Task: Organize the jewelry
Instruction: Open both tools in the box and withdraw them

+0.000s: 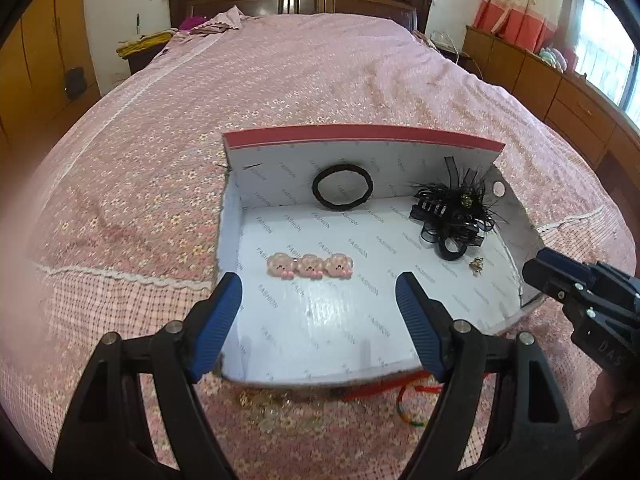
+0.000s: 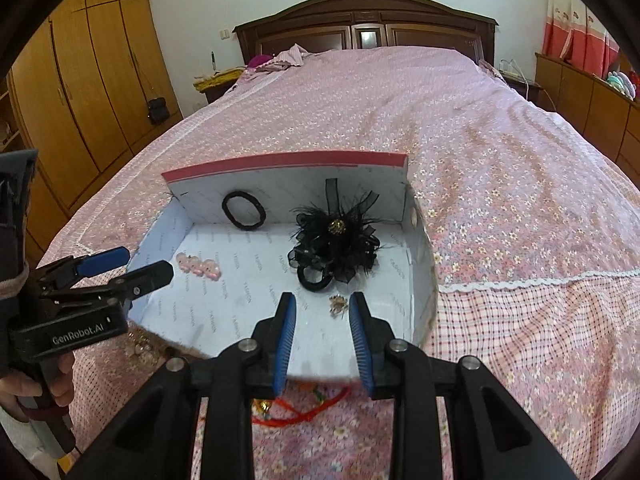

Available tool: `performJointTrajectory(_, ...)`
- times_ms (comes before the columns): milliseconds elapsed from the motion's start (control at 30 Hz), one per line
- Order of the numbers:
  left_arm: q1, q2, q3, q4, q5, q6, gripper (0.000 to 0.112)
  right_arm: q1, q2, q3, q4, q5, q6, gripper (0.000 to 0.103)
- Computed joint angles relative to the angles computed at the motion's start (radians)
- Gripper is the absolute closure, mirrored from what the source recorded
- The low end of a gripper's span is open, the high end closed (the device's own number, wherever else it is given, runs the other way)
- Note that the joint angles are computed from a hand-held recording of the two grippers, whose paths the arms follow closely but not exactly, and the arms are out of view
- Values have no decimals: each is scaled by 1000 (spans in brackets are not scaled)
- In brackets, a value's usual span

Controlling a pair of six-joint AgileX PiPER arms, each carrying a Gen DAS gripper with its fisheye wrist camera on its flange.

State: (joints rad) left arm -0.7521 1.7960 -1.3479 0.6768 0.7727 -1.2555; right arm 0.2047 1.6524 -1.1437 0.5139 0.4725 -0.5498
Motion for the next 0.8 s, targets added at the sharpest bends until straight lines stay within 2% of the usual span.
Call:
performJointTrajectory(467,-58,-129,164,68,20,-145,40,-16,-99,146,65,-17,-69,73)
performJointTrajectory(800,-90,-178,261,104,35,-234,40,-29,-115,209,96,-31,-99,73)
